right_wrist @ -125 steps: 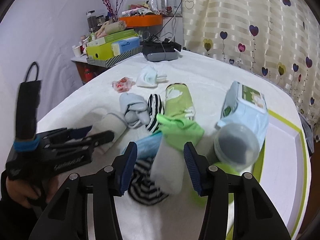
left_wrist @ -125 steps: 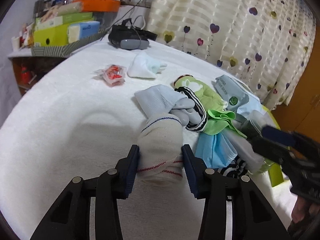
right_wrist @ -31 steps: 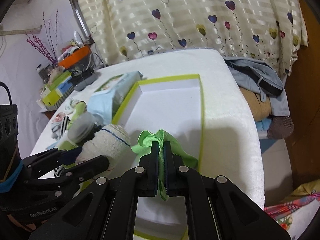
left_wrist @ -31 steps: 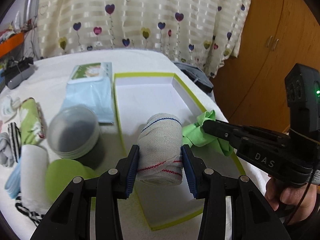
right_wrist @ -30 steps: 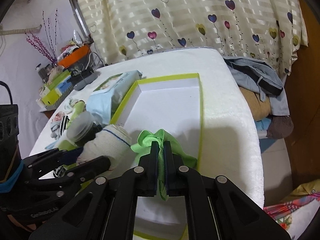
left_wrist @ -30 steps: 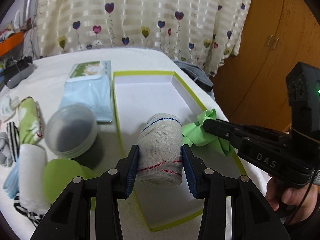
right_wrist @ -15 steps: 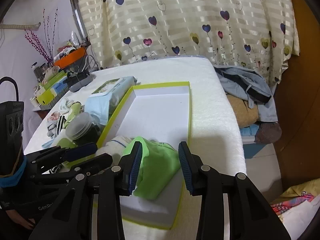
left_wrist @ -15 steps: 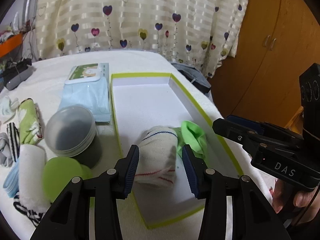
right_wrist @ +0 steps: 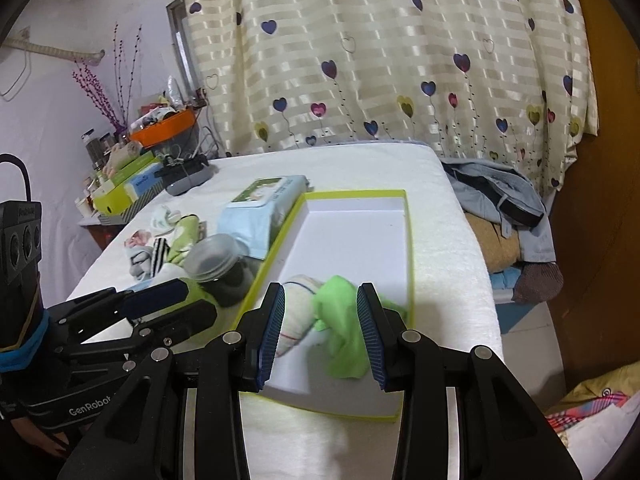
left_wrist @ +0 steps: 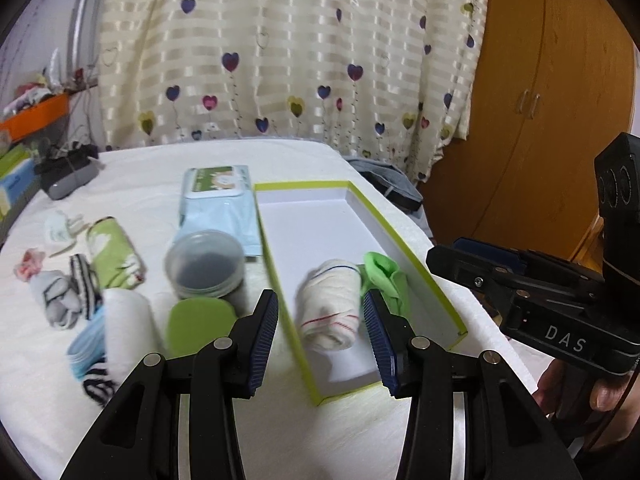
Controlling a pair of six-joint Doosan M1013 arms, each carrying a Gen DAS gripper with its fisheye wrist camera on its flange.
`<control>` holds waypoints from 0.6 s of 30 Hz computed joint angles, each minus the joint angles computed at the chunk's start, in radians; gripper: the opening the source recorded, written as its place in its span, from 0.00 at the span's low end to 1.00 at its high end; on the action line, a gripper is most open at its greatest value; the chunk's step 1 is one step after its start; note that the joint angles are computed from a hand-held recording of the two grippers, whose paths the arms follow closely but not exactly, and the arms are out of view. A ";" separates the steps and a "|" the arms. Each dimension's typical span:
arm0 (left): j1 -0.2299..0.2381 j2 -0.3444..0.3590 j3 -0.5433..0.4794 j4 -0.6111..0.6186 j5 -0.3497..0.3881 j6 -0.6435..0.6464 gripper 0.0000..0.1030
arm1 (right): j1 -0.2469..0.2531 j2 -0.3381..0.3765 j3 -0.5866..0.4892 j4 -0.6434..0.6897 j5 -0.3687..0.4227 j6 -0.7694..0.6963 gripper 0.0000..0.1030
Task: Organize soft objects
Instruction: 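Carry the white sock and green cloth into the white box with both tools, then open both tools to release the items in the box and withdraw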
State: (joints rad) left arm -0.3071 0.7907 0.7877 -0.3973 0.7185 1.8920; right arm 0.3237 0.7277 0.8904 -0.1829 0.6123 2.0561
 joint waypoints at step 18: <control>0.038 -0.059 0.102 -0.004 -0.086 -0.034 0.42 | 0.037 0.024 -0.061 0.070 0.024 -0.127 0.39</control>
State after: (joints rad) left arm -0.2690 0.7316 0.8898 -0.4016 0.6328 1.8578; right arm 0.3607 0.7518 0.8293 -0.1128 0.6362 1.9289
